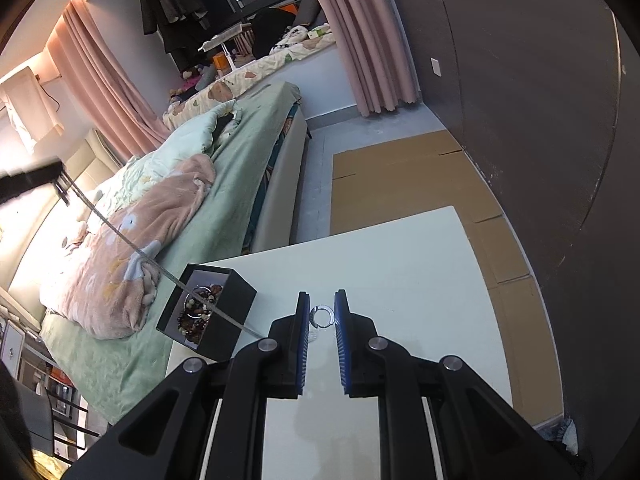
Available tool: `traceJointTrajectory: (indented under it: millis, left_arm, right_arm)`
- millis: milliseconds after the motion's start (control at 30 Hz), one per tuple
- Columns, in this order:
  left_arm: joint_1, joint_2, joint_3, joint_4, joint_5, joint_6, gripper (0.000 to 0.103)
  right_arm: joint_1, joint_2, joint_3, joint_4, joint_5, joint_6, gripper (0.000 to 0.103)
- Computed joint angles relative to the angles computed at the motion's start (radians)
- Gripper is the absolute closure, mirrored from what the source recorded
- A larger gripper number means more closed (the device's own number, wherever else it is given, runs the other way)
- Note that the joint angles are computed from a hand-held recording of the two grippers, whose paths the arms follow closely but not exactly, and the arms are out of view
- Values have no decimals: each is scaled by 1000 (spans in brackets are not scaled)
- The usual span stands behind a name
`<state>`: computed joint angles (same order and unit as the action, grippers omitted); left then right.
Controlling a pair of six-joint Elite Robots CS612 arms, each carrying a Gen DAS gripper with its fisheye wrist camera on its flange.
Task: Organize jewelry
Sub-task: 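Raise the necklace over the black box and open the left gripper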
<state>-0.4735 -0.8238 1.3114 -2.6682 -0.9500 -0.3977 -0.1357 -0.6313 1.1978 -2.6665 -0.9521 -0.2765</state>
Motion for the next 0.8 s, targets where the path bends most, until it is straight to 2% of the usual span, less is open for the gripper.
traceJointTrajectory:
  millis: [200,367,800]
  left_arm:
    - [-8,-42,17,-73,71,48,85]
    - [-7,-59,19,-97,106,69,85]
    - [29,-38,36,-94,40,13,85]
  right_arm:
    - [5,3,-5,-2,2,1,90]
    - [9,5,-6,-4,12,-9,90]
    - [27,17,-24,5,21,-12,90]
